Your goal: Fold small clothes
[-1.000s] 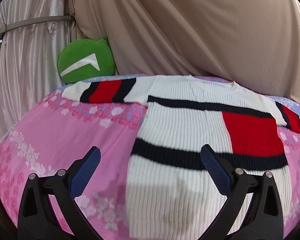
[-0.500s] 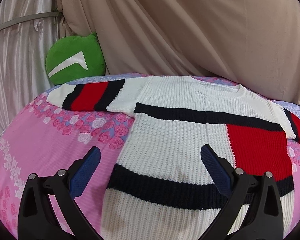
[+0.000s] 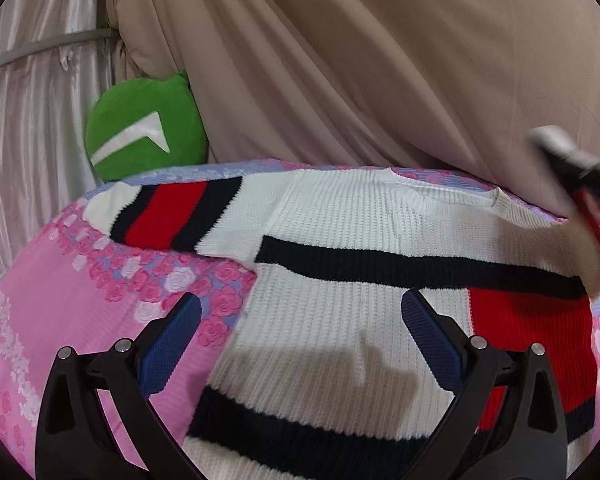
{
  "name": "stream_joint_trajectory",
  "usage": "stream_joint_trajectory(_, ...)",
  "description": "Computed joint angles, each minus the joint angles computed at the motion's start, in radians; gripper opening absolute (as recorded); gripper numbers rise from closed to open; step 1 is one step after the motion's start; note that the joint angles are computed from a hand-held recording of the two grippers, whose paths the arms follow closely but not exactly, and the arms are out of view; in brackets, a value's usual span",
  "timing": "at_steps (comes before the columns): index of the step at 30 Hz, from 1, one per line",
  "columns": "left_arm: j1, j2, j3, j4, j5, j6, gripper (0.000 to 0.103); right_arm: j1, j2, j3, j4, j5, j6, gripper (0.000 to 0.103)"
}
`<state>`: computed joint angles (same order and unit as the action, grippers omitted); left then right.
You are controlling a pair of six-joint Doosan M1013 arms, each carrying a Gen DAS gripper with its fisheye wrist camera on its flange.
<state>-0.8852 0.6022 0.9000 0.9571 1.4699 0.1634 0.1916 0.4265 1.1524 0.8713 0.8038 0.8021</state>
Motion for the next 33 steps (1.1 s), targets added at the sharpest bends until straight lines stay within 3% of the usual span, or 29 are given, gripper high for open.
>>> stream_joint_trajectory(3, 0.034, 0.012, -0.015, -0.074, -0.034, 0.010, 0.098, 0.054, 0.033, -0.010, -0.169, 0.013, 0.063, 0.022)
stream_joint_trajectory(5, 0.061, 0.007, -0.002, -0.138, -0.087, 0.005, 0.098, 0.034, 0.014, 0.032, -0.134, -0.001, 0.038, 0.027)
stream_joint_trajectory(8, 0.083, 0.002, 0.015, -0.181, -0.140, -0.016, 0.098, -0.023, -0.041, 0.108, -0.068, -0.063, 0.043, 0.048)
stream_joint_trajectory(10, 0.090, 0.006, 0.012, -0.195, -0.161, -0.019, 0.098, -0.053, -0.054, 0.128, -0.077, -0.071, 0.107, 0.051)
stream_joint_trajectory(12, 0.088, 0.009, 0.008, -0.195, -0.169, -0.026, 0.098, -0.071, -0.039, 0.105, -0.067, -0.027, 0.184, 0.051)
stream_joint_trajectory(15, 0.069, 0.003, 0.016, -0.161, -0.151, -0.051, 0.098, -0.084, 0.021, 0.032, 0.049, 0.113, 0.218, 0.052)
stream_joint_trajectory(17, 0.057, -0.006, 0.027, -0.127, -0.123, -0.056, 0.098, -0.063, 0.071, -0.027, 0.082, 0.165, 0.255, 0.057)
stream_joint_trajectory(21, 0.038, -0.031, 0.061, -0.051, -0.038, -0.057, 0.098, 0.026, 0.169, -0.178, -0.067, 0.168, 0.406, 0.058)
stream_joint_trajectory(22, 0.037, -0.038, 0.069, -0.048, -0.021, -0.052, 0.098, 0.052, 0.194, -0.221, -0.079, 0.199, 0.411, 0.059)
stream_joint_trajectory(24, 0.042, -0.055, 0.088, -0.047, -0.013, -0.055, 0.098, 0.085, 0.235, -0.295, 0.037, 0.343, 0.296, 0.053)
stream_joint_trajectory(25, 0.045, -0.061, 0.094, -0.044, 0.001, -0.057, 0.098, 0.097, 0.225, -0.288, 0.114, 0.381, 0.184, 0.051)
stream_joint_trajectory(26, 0.048, -0.065, 0.101, -0.042, 0.007, -0.059, 0.098, 0.100, 0.205, -0.262, 0.171, 0.380, 0.088, 0.041)
stream_joint_trajectory(27, 0.051, -0.070, 0.109, -0.042, 0.010, -0.063, 0.098, 0.096, 0.178, -0.228, 0.212, 0.358, 0.020, 0.042)
stream_joint_trajectory(29, 0.065, -0.077, 0.122, -0.065, -0.012, -0.071, 0.098, 0.078, 0.130, -0.168, 0.195, 0.257, 0.020, 0.043)
stream_joint_trajectory(31, 0.084, -0.077, 0.127, -0.122, -0.055, -0.073, 0.098, 0.044, 0.065, -0.083, 0.118, 0.107, 0.064, 0.047)
stream_joint_trajectory(33, 0.108, -0.075, 0.130, -0.191, -0.132, -0.067, 0.098, 0.012, -0.001, 0.004, -0.065, -0.056, 0.167, 0.049)
